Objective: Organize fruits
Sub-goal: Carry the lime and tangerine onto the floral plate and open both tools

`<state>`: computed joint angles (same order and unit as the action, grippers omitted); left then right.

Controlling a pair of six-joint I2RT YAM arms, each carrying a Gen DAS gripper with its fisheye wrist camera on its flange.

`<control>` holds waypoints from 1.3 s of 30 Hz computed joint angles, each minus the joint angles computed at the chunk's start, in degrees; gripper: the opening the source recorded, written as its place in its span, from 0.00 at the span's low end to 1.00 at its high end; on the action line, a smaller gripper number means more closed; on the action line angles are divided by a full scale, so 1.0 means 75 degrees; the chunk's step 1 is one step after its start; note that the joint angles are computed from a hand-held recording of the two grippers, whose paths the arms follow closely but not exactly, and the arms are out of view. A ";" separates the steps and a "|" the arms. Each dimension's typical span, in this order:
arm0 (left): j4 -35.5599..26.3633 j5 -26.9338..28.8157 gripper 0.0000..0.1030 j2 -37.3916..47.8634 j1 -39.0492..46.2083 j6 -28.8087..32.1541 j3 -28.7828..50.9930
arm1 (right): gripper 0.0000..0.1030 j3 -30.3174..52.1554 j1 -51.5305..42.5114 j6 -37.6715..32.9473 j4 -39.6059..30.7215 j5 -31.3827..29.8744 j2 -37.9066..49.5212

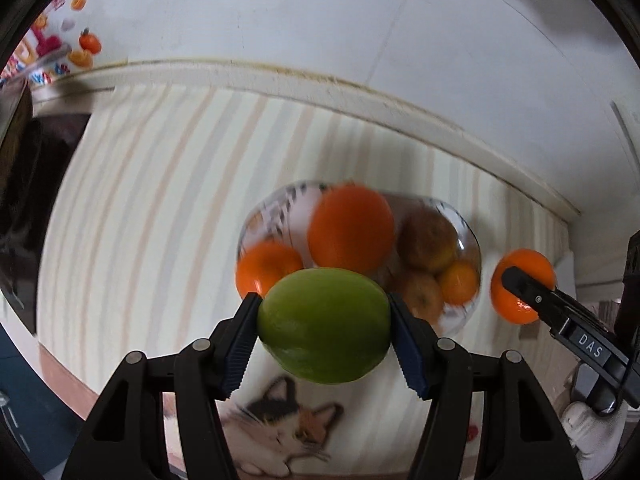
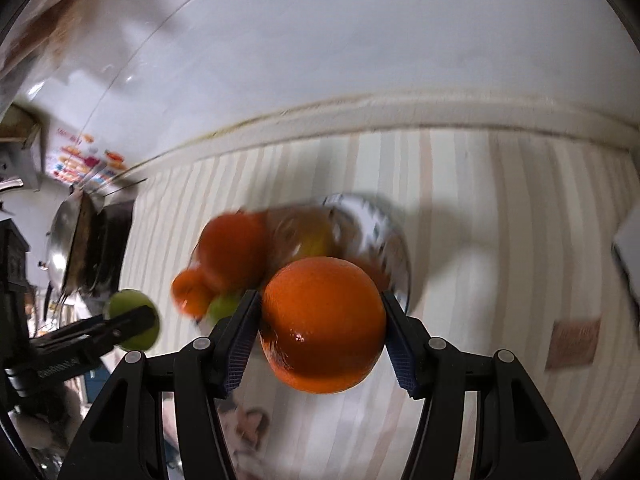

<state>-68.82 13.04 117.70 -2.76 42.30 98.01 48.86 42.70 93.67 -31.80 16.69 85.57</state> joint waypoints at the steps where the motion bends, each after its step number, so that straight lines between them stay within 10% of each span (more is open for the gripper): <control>1: 0.0090 -0.0115 0.58 0.0288 -0.0251 -0.0246 0.0305 | 0.60 -0.0106 -0.0249 -0.0214 0.0029 -0.0109 -0.0039; 13: -0.0638 -0.1098 0.58 0.3242 -0.1038 -0.1192 0.3478 | 0.60 -0.0551 -0.1799 -0.1728 0.0885 -0.1051 0.0937; 39: -0.0928 -0.1153 0.59 0.3310 -0.0814 -0.1094 0.3155 | 0.70 -0.0881 -0.1836 -0.1777 0.1503 -0.1344 0.0857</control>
<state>-75.77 4.39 142.53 -8.87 34.09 121.67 42.26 28.93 80.35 -20.53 6.61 91.99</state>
